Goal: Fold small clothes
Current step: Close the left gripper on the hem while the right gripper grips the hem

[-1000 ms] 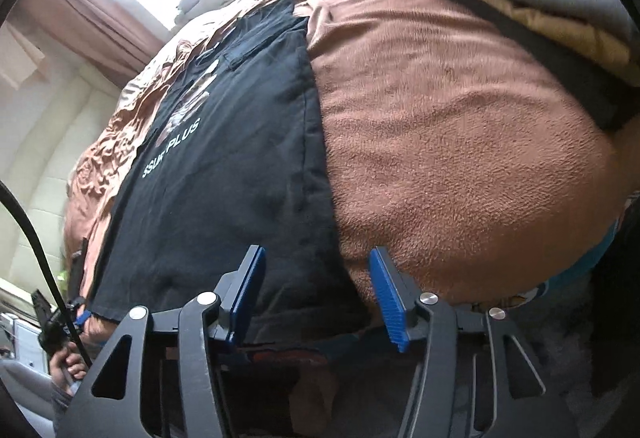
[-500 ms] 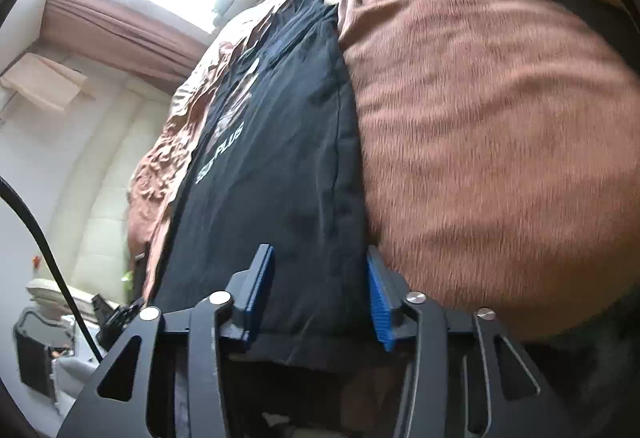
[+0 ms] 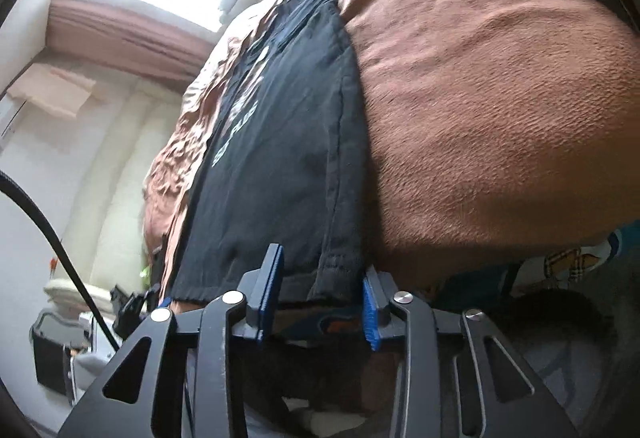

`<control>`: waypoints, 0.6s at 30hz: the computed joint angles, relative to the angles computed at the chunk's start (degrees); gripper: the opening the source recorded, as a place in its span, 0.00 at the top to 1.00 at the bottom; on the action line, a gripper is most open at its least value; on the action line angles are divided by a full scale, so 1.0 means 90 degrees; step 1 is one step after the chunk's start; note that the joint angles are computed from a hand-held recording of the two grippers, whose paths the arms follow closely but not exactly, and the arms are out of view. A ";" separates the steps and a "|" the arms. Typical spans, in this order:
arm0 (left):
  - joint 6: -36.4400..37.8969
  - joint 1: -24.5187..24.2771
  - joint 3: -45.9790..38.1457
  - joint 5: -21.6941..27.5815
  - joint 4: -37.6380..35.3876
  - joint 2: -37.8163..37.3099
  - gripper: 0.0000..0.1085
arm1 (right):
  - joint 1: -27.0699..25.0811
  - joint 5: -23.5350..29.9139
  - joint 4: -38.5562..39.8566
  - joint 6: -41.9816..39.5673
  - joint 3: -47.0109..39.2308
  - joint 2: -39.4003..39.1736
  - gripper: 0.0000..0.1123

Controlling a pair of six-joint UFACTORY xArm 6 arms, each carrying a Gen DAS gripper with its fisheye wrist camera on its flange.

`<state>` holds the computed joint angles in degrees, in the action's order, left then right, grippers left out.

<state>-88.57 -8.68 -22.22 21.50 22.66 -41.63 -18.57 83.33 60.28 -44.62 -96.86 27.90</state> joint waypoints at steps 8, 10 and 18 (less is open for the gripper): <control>-0.0746 0.0014 0.0039 -0.0186 0.0295 0.0056 0.43 | 0.0095 -0.0830 -0.0182 0.0119 0.0820 -0.0838 0.98; -0.0893 0.0036 0.0009 -0.0312 0.0375 0.0160 0.44 | 0.0026 -0.0884 -0.0028 0.0080 0.1020 -0.1025 0.98; -0.1798 0.0124 -0.0099 -0.0574 0.1008 0.0519 0.53 | -0.0156 -0.0948 0.0191 -0.0179 0.1570 -0.1476 0.98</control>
<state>-104.75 -7.57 -23.11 16.34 31.73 -36.96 -19.98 74.79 62.00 -46.23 -82.73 14.62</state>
